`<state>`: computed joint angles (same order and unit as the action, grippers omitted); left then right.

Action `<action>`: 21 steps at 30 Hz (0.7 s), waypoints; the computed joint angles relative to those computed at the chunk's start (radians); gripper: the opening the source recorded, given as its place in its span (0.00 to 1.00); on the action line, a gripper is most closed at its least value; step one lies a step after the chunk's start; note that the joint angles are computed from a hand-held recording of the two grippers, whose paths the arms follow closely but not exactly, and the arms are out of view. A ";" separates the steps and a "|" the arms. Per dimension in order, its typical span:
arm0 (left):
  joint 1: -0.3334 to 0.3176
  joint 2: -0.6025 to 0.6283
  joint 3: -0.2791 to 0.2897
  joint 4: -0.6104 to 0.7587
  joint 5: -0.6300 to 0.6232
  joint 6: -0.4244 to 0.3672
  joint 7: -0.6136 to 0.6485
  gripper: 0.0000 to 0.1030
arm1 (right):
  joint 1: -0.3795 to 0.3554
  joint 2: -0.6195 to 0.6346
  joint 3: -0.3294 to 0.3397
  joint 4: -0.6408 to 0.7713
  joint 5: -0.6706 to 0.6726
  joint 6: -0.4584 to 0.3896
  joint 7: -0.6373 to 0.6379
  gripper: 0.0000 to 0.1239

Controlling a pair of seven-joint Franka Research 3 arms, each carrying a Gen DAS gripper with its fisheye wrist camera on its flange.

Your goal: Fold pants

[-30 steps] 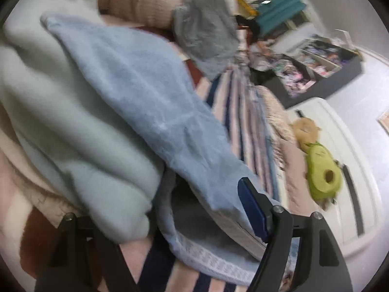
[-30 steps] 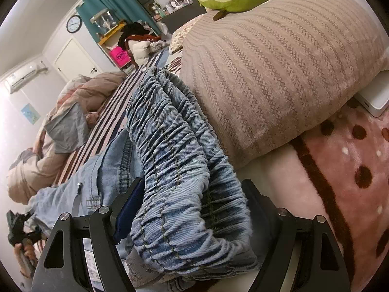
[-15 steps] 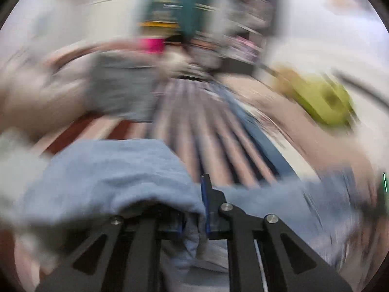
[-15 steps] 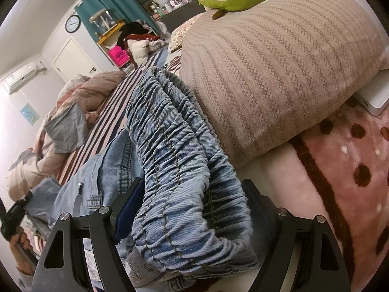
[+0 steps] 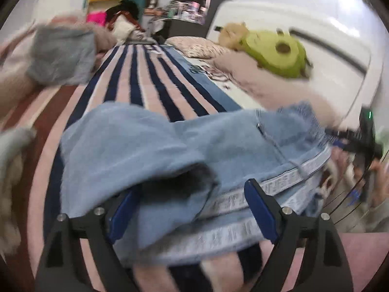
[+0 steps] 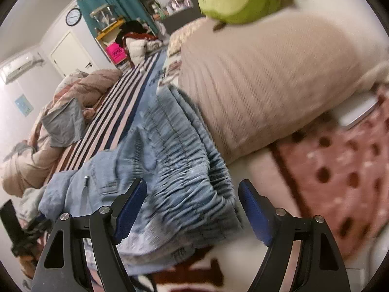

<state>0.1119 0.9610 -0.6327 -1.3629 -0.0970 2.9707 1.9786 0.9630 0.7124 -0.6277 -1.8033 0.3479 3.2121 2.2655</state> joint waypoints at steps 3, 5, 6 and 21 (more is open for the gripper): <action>0.195 0.060 -0.215 -0.052 -0.119 -0.051 0.082 0.84 | 0.148 0.007 -0.152 -0.029 0.000 -0.009 0.027 0.60; 0.213 0.089 -0.225 -0.031 -0.160 -0.065 0.070 0.84 | 0.172 0.007 -0.174 -0.023 -0.003 -0.006 0.027 0.60; 0.209 0.109 -0.230 -0.004 -0.181 -0.076 0.071 0.83 | 0.166 0.003 -0.163 -0.008 -0.006 0.002 0.021 0.60; 0.009 0.287 -0.082 0.476 -0.413 -0.189 -0.119 0.21 | 0.007 0.002 0.055 0.154 -0.010 0.034 -0.089 0.60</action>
<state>0.1207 1.2484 -0.7151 -0.8874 -0.5100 2.7815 1.8599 0.9702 0.7142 -0.5729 -1.6491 0.3380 3.2464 2.1761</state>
